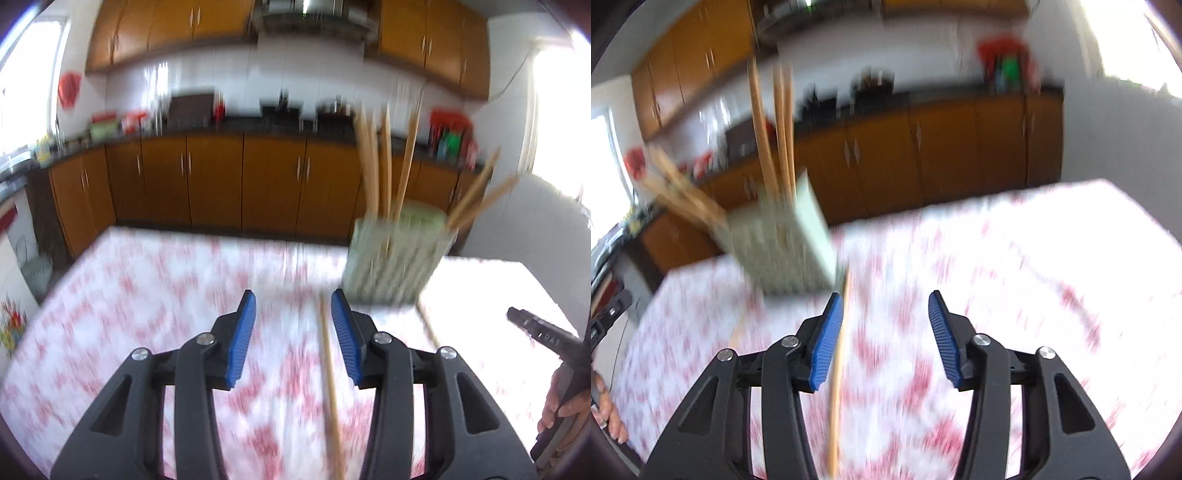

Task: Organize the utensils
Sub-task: 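Lower both tools to the cloth and close each on the last chopsticks, then hold the grasped chopsticks on the cloth with both tools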

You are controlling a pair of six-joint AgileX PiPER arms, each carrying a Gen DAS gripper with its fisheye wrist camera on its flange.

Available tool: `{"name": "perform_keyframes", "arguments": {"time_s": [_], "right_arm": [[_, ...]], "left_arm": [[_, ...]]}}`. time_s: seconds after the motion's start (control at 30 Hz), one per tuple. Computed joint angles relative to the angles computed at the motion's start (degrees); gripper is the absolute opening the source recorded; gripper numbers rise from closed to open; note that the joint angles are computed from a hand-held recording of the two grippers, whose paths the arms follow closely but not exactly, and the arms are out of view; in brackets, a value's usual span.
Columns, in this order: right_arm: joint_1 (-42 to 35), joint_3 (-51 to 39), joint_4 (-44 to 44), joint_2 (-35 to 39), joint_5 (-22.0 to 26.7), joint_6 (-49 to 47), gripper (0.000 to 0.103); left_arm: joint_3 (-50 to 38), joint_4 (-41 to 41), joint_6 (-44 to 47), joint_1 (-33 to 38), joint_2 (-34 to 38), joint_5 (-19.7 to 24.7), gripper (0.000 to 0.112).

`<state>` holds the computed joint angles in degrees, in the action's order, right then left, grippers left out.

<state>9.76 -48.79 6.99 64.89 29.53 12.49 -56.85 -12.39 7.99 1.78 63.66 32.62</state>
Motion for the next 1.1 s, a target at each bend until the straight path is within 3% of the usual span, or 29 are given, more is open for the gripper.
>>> {"name": "perform_keyframes", "arguments": {"time_s": [0.13, 0.43, 0.57, 0.73, 0.8, 0.93, 1.1], "right_arm": [[4.52, 2.71, 5.30, 2.88, -0.23, -4.15, 0.036], [13.40, 1.59, -9.63, 6.39, -0.67, 9.81, 0.032], [14.26, 3.21, -19.02, 5.64, -0.72, 17.60, 0.008], [10.42, 3.69, -18.11, 5.00, -0.72, 16.98, 0.008], [9.35, 3.64, -17.76, 4.83, -0.39, 16.49, 0.008], [7.82, 4.02, -16.56, 4.37, -0.60, 14.43, 0.008], [7.48, 3.18, -17.75, 5.23, -0.44, 14.17, 0.008]], "left_arm": [[4.49, 2.47, -2.33, -2.36, 1.59, -0.33, 0.043], [7.89, 14.00, -13.92, -10.21, 4.98, -1.85, 0.043], [7.60, 16.39, -16.78, -12.11, 5.93, -1.04, 0.043], [7.34, 18.73, -19.18, -13.90, 7.37, -0.42, 0.042], [7.35, 21.62, -21.85, -15.18, 8.14, -0.30, 0.038], [6.39, 24.90, -25.24, -16.28, 10.37, 0.56, 0.010], [3.75, 25.06, -24.45, -13.50, 13.31, 0.69, 0.009]]}}
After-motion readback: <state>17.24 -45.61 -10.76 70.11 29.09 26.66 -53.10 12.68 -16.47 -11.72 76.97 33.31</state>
